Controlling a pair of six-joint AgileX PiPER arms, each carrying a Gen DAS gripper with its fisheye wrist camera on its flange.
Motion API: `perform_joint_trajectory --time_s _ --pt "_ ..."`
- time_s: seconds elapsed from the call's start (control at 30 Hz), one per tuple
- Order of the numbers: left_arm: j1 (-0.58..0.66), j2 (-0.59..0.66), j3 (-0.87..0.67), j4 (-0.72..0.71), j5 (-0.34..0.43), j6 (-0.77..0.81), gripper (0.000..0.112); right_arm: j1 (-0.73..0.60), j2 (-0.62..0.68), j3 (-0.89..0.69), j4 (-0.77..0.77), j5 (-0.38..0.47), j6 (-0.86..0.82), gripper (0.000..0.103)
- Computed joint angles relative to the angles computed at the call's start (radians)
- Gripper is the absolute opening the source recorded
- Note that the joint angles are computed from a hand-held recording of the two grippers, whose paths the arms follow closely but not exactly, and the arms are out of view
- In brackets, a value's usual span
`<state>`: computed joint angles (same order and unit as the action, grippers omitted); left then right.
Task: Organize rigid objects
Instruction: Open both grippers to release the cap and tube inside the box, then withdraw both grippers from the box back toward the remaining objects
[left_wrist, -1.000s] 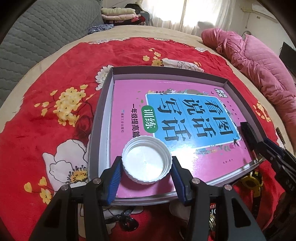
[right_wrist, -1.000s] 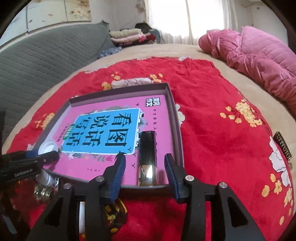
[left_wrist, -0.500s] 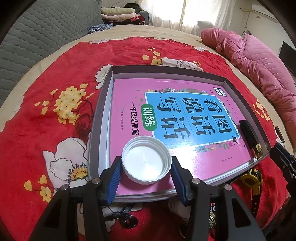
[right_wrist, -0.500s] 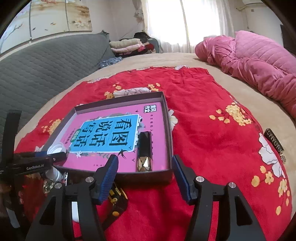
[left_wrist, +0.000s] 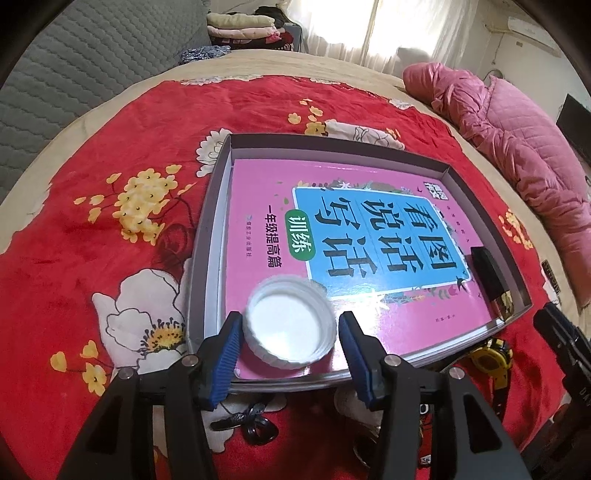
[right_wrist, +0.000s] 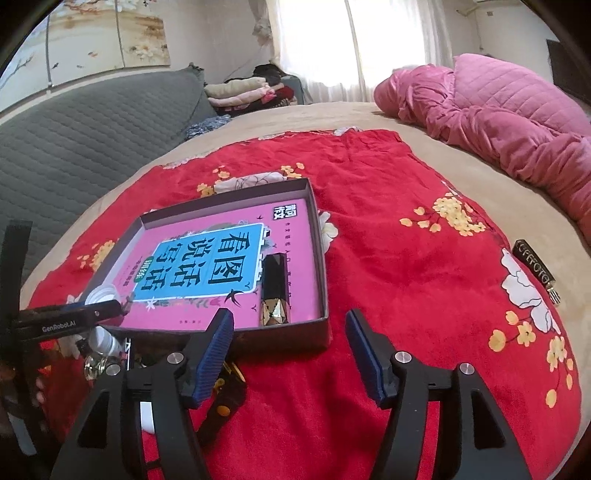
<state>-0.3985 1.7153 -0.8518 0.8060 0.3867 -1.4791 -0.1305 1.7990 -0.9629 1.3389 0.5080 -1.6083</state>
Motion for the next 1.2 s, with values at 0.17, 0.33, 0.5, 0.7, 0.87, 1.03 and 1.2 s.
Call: perform_joint_trajectory --time_s 0.17,0.33,0.5,0.7,0.87,1.03,1.2 --pt "0.015 -0.030 0.028 -0.008 -0.043 -0.004 0.058 0.002 -0.016 0.015 0.006 -0.006 -0.012 0.067" --pt "0.003 -0.050 0.039 -0.004 -0.034 -0.007 0.058 0.005 -0.031 0.027 0.021 -0.010 -0.029 0.068" --pt "-0.013 -0.074 0.045 0.003 -0.002 -0.020 0.058 -0.001 -0.044 0.041 0.039 -0.014 -0.045 0.068" --pt "-0.020 -0.140 0.072 0.035 0.029 -0.072 0.058 -0.018 -0.051 0.048 0.046 -0.007 -0.049 0.068" --pt "-0.014 -0.196 0.094 0.041 0.047 -0.087 0.058 -0.023 -0.059 0.054 0.046 0.001 -0.052 0.068" --pt "-0.013 -0.244 0.105 0.026 0.068 -0.068 0.058 -0.031 -0.072 0.059 0.053 0.008 -0.057 0.069" --pt "-0.021 -0.294 0.124 0.025 0.090 -0.065 0.058 -0.046 -0.084 0.067 0.056 0.030 -0.062 0.069"
